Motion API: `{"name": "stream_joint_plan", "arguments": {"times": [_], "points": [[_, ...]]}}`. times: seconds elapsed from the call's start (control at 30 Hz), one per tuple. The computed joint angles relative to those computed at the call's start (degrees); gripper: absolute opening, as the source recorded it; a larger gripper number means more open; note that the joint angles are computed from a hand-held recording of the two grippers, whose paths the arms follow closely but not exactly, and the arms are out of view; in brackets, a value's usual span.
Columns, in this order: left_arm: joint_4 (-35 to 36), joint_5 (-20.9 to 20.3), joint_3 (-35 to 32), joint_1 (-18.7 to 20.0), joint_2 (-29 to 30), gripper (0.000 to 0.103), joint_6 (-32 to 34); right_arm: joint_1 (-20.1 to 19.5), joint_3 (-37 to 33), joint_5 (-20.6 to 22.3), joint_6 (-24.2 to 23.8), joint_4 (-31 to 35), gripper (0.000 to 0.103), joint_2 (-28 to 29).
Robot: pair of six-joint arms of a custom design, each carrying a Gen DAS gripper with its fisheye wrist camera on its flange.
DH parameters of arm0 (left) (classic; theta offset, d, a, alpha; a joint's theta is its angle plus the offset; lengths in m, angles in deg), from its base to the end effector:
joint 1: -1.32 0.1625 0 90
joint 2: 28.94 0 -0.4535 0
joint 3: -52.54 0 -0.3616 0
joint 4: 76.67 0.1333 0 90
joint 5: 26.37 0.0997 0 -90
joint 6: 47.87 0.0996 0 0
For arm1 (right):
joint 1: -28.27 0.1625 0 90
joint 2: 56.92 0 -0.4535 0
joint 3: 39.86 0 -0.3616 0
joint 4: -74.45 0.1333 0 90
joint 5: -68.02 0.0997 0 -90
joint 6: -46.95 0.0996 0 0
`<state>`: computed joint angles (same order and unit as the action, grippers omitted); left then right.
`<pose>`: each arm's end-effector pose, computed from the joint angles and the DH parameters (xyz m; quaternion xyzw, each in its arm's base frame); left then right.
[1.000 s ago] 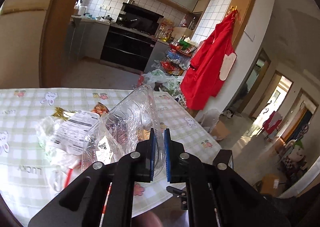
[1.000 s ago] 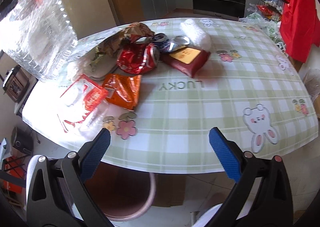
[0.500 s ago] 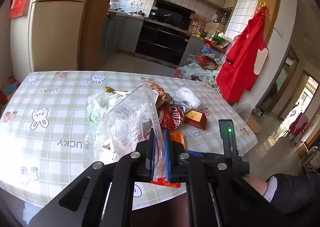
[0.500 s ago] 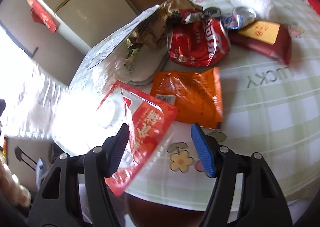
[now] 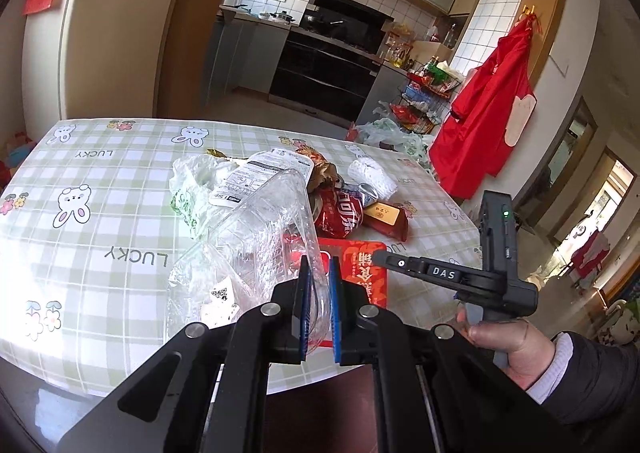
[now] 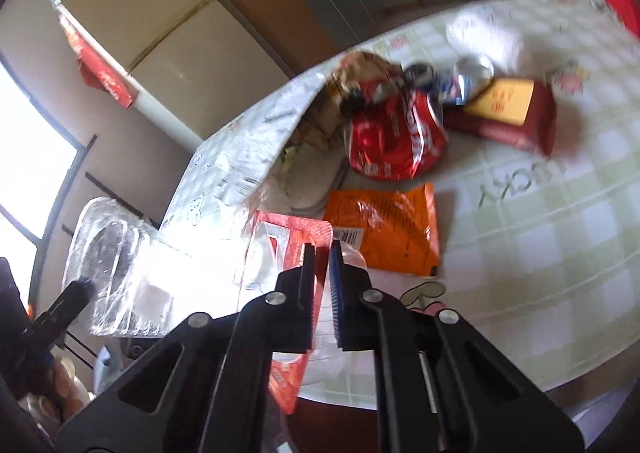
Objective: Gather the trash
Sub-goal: 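Lower the red snack bag into the brown bin and open the right tool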
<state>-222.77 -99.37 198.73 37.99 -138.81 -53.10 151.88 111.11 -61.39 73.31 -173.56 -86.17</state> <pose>-0.1142 -0.2875 0.3189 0.3739 0.9001 -0.2194 0.0439 0.2418 -0.2373 0.0735 -0.0482 -0.8995 0.4141 0.1310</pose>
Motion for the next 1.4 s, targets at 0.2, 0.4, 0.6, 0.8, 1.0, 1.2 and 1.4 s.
{"name": "stream_joint_plan", "arguments": {"times": [0.2, 0.4, 0.6, 0.8, 1.0, 1.2, 1.4], "points": [[3.5, -0.1, 1.0, -4.3, -2.8, 0.008, -5.3, 8.5, 0.9, -9.4, -1.8, 7.5, 0.005, -6.0], [9.3, 2.2, 2.2, -11.2, -8.5, 0.008, -14.4, 16.4, 4.1, -14.4, 2.2, 12.5, 0.005, -10.4], [16.8, 5.2, 2.1, -19.2, -14.2, 0.008, -22.0, 24.9, 5.1, -16.6, 12.8, 30.6, 0.005, -18.7], [23.9, 6.9, 1.7, -26.5, -19.0, 0.008, -27.4, 30.7, 4.2, -13.3, 23.6, 49.4, 0.005, -24.4], [27.8, 6.5, 2.1, -28.7, -21.6, 0.008, -30.1, 29.5, 4.8, -6.8, 24.1, 47.2, 0.005, -19.9], [24.4, 5.0, 2.8, -25.1, -19.5, 0.008, -27.1, 25.2, 5.7, -1.9, 19.6, 37.9, 0.005, -14.5], [22.3, 3.4, 3.6, -22.1, -18.4, 0.008, -25.5, 21.7, 6.3, 1.4, 17.0, 32.2, 0.025, -10.7]]}}
